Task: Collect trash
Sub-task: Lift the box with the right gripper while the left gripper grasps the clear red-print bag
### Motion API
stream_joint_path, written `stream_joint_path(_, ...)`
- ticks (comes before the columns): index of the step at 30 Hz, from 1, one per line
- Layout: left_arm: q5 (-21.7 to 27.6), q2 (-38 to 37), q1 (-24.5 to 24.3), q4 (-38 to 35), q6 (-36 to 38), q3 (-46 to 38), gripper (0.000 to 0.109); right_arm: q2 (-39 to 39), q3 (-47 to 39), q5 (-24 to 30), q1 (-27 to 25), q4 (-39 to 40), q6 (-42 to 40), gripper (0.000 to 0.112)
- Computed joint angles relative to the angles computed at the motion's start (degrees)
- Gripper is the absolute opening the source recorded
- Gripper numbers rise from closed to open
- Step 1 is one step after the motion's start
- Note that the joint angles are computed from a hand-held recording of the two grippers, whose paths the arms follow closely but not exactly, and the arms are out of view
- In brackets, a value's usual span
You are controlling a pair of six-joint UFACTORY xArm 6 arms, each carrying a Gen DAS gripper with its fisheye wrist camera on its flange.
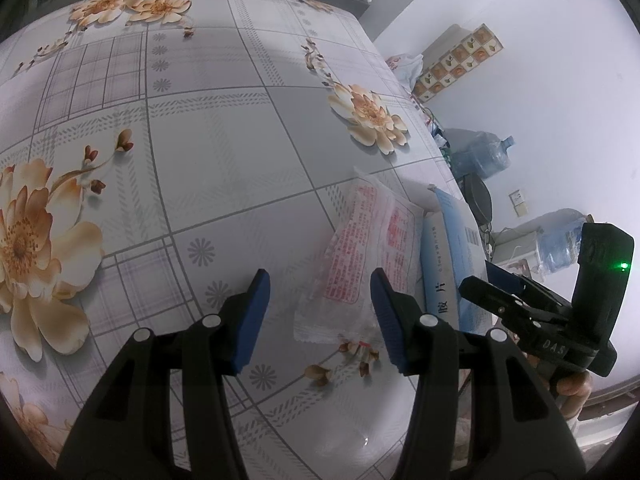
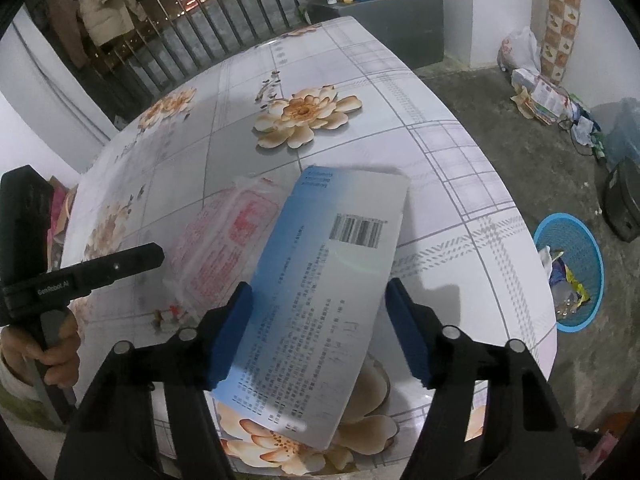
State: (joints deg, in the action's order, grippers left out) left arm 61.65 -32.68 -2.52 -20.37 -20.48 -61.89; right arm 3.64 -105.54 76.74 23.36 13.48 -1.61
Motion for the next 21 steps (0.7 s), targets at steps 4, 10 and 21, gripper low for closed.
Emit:
stream_joint_path(4, 0.0, 0.1, 0.2, -0.1, 0.3, -0.1, 0.049, 0.1, -0.1, 0.0, -0.9, 1.1, 0.3, 0.054)
stream_joint_path(10, 0.2, 0.4, 0.3, 0.1, 0.4, -0.3, 0.049, 0.4, -0.5, 0.6, -1.4, 2.2, 0.3, 0.054)
stream_joint_path(21, 1.2, -0.3, 1.5, -1.0, 1.0, 0.1, 0.048, 0.3, -0.3, 1.6, -0.6, 1.6, -0.9, 0.07)
